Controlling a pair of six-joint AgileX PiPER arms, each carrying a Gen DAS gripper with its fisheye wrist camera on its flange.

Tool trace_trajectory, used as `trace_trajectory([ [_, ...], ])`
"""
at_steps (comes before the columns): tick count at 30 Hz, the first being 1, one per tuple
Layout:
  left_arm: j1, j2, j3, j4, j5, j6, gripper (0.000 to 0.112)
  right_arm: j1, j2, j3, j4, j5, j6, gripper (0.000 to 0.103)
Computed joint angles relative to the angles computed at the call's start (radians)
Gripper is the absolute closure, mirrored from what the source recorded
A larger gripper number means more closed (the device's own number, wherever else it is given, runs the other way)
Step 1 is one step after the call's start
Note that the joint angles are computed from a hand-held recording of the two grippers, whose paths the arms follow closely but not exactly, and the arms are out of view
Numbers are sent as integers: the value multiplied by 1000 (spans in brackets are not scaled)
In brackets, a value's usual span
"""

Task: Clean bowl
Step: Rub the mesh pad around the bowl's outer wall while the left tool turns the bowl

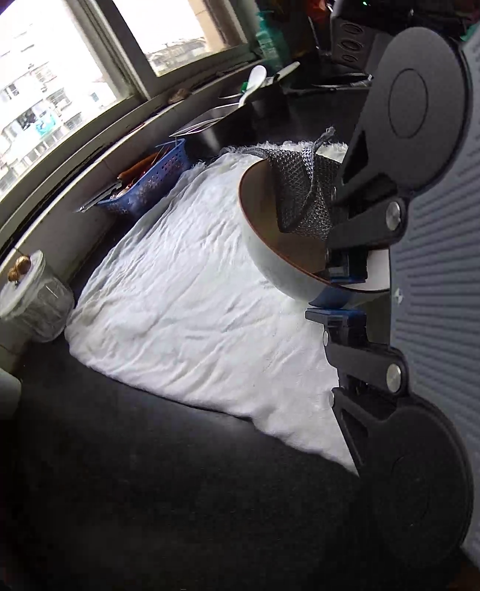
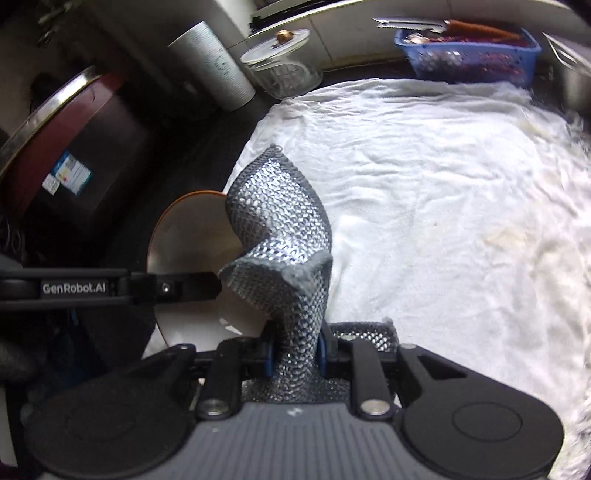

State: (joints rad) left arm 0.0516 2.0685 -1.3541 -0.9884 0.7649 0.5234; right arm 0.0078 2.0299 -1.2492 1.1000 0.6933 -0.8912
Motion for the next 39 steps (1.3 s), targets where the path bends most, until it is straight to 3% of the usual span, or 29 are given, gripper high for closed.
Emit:
trace_trajectory([
  [3,3,23,25,-81,34,-7,102,-19,5,-2,20,27,34,80],
  [5,-30,14,23,-48,15,8,102,12,-26,-15,-108,-25,53,80],
  [8,-117,-22,-17,170,-39,-31,97,68,-54,-44,-333,-106,52,81],
  [13,-215,-69,-55,491,-128,-92,96,128,-92,-18,-519,-237,-28,82],
  [17,-247,-84,-90,626,-166,-57,95,194,-128,42,-678,-357,-95,83],
  [19,-265,-96,-71,655,-216,-7,101,233,-148,88,-769,-429,-115,83],
  [23,-232,-106,-36,537,-224,-7,103,205,-119,17,-704,-302,-60,83],
  [26,-191,-103,-15,436,-201,-45,103,130,-59,-42,-503,-174,-40,80],
  [28,-159,-99,3,357,-187,-57,102,112,-42,-39,-418,-151,-4,79],
  [33,-45,-32,-2,128,-45,-144,103,77,-13,-28,-227,-100,79,79],
  [36,-23,1,-14,85,17,-203,103,32,6,-19,-89,-28,115,79],
  [39,-29,15,-44,110,44,-244,102,7,14,-32,-79,28,149,79],
])
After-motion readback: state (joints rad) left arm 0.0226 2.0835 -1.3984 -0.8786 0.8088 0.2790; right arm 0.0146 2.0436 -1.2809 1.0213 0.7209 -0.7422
